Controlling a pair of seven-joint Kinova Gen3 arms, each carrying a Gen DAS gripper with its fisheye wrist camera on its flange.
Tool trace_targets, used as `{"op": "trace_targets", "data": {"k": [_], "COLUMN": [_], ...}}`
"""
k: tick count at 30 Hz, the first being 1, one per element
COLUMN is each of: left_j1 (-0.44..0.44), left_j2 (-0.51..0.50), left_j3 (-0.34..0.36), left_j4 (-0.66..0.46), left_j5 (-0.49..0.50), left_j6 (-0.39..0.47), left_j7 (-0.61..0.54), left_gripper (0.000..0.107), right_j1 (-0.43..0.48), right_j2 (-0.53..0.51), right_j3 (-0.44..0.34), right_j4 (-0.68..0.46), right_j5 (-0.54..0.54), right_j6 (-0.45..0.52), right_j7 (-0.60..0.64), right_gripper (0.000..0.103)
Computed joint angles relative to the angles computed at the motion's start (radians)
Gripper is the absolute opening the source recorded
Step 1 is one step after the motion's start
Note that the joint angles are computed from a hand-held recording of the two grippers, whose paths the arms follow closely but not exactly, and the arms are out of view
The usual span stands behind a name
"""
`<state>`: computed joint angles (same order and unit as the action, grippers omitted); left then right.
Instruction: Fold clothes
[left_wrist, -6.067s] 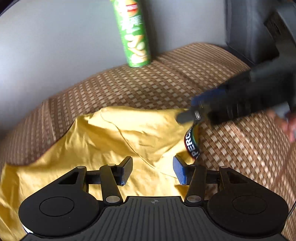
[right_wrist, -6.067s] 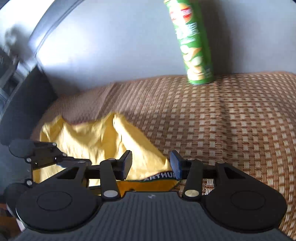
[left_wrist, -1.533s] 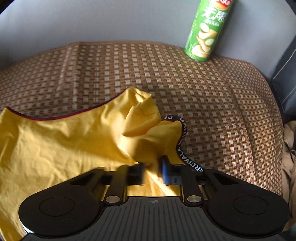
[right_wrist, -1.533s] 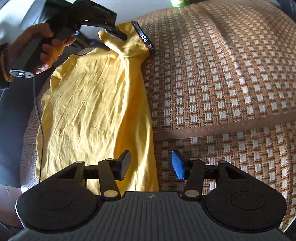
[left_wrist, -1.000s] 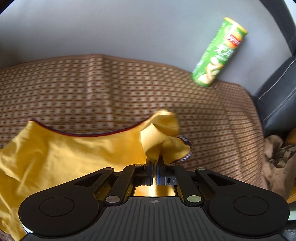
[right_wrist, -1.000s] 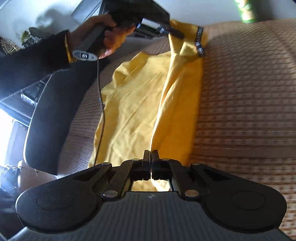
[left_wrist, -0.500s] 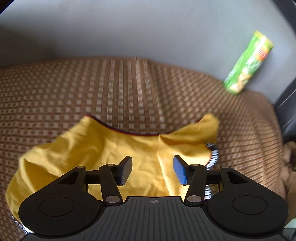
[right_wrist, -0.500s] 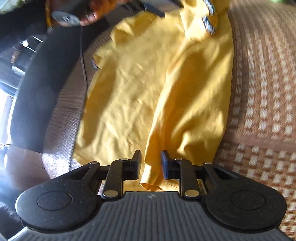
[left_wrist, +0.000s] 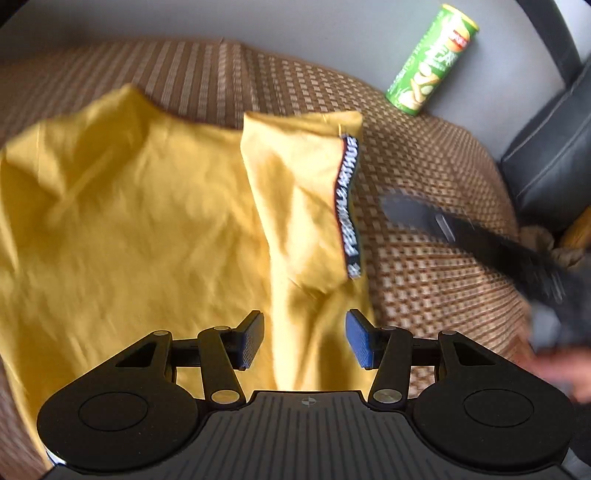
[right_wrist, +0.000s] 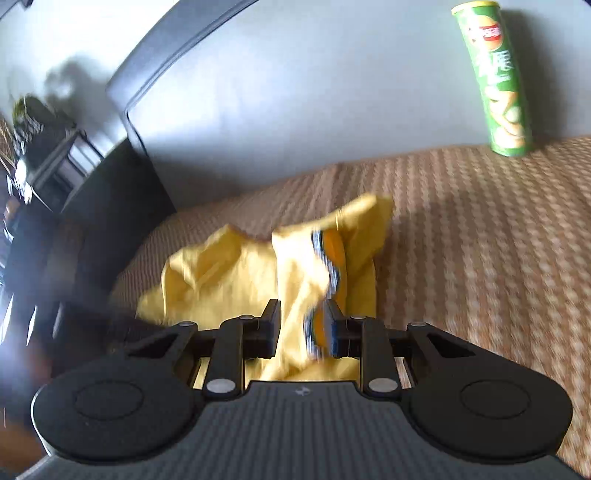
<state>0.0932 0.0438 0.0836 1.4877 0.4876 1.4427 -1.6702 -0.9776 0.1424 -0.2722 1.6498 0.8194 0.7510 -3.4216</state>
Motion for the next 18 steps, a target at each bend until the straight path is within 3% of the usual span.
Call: {"op": "trace_targets", "data": {"k": [3,6,9,11,14,15,18], "left_j1": [0.013,0.051,0.078,0.085,0.081,0.077,0.059], "left_j2": [-0.024,-0.022,-0.041,-0.044,-0.047,-0.05,-0.09], "left_j3": [0.007,0.032,0.042,0.04,0.029,0.025,0.007], "left_j4": [0.048,0.08,0.129,0.13,0.119,0.115,0.106], "left_j5": [-0.004,-0.056,-0.082,-0.083,-0.077,-0.076,-0.087], "left_j6": [-0.018,-0.045,-0.096,-0.101,-0.078,-0.069,-0.039], "left_j7": [0.011,0.018,0.007,0.014,0.041,0.051,0.094], "left_gripper": [0.065,0.065,0.065,0.067,0.067,0.067,0.067], "right_j1": [0.125,0.19,0.135,0.144,0.066,0.024,-0.005], "right_j2": [0.035,0.096,0.151,0.176,0.128,0.109,0.065], "right_j3": [-0.058,-0.101,-0.012,0.001,0.096,0.135,0.149], "right_j4": [0.007,-0.018,-0.076,-0.085,-0.031,-0.017,-0.002], "right_j5": [0.022,0.009,-0.075,-0.111,-0.047,-0.018,-0.025], "right_j6": [-0.121,-0.144,-0.048,-0.037,-0.107,-0.111,-0.099], "right_j7": [0.011,0.12,0.2,0.196,0.112,0.08,0.083], "right_gripper": [0.021,0.021,0.021,0.019,0.022,0.028,0.034]}}
